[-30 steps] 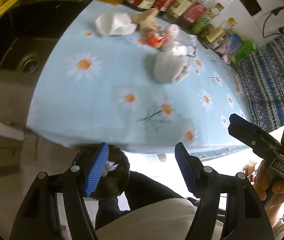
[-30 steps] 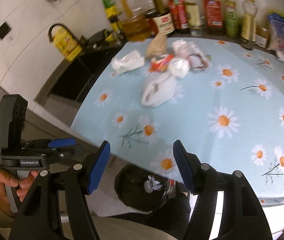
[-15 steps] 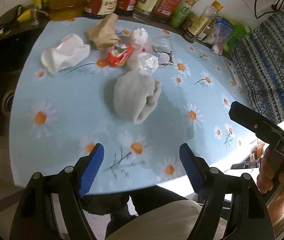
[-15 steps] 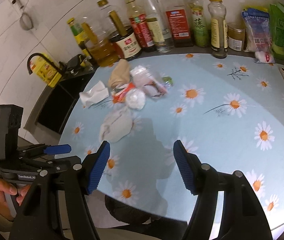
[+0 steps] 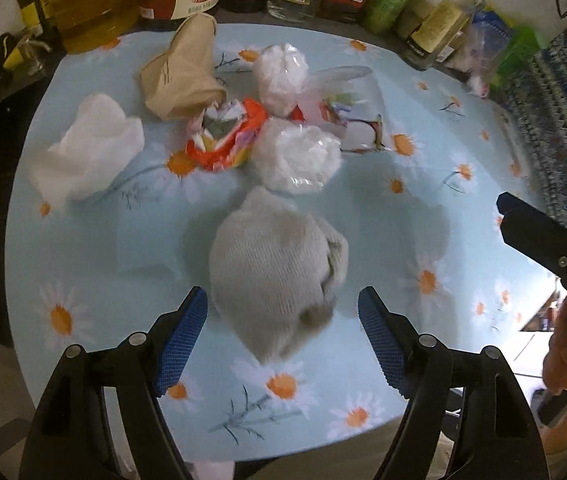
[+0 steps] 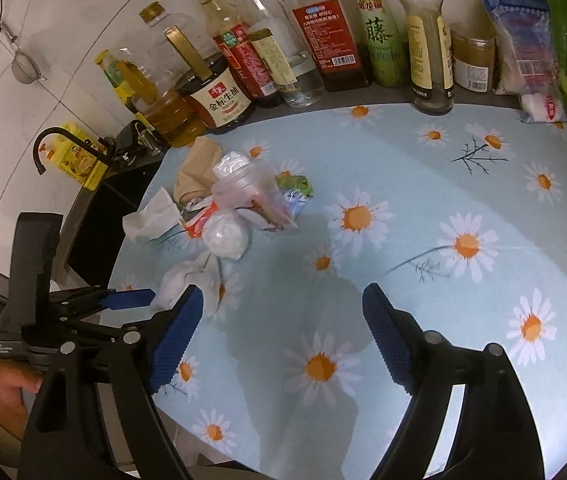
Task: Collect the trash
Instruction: 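Grasp the grey cloth with the left tool while the right tool grasps the plastic bag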
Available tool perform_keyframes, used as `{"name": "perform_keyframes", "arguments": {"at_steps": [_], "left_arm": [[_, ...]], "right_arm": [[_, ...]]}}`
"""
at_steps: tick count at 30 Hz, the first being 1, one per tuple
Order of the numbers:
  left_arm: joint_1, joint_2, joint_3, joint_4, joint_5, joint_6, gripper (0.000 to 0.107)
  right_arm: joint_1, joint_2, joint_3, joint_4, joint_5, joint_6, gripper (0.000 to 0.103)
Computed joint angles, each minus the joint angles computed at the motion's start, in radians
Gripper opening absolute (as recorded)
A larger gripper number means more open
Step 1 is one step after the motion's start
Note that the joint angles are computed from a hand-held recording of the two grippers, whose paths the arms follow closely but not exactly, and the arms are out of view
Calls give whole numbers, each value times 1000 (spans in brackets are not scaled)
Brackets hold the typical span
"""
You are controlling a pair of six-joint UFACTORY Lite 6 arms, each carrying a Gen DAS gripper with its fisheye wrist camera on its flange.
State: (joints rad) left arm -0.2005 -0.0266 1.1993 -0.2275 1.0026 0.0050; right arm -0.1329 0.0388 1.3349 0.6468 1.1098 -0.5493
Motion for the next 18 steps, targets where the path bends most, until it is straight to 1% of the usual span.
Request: {"name": "perform_keyframes", "arguments": {"at_steps": [5, 9, 10, 11, 12, 13, 14, 18], "left_arm": [[-15, 74, 61, 34, -16, -24, 75], [-10, 98, 64, 32, -19, -19, 74], [-2, 98, 58, 23, -19, -11, 70], [3, 98, 55, 11, -18, -2, 62], [7, 96, 51, 3, -17, 4, 62], [9, 89, 44, 2, -23, 7, 59], [9, 86, 41, 1, -27, 6, 54], [36, 59, 17, -37, -37, 31, 45]], "right_arm": [[25, 102, 79, 2, -3, -21, 81], [45, 175, 148, 14, -2, -31, 81], [50, 191, 165, 17, 0, -31, 81], [55, 202, 177, 18, 1, -31, 81], [65, 216, 193, 16, 1, -29, 81], [70, 225, 203, 14, 1, -29, 81], [75, 236, 217, 13, 4, -28, 81], [90, 272, 268, 3, 14, -22, 81]]}}
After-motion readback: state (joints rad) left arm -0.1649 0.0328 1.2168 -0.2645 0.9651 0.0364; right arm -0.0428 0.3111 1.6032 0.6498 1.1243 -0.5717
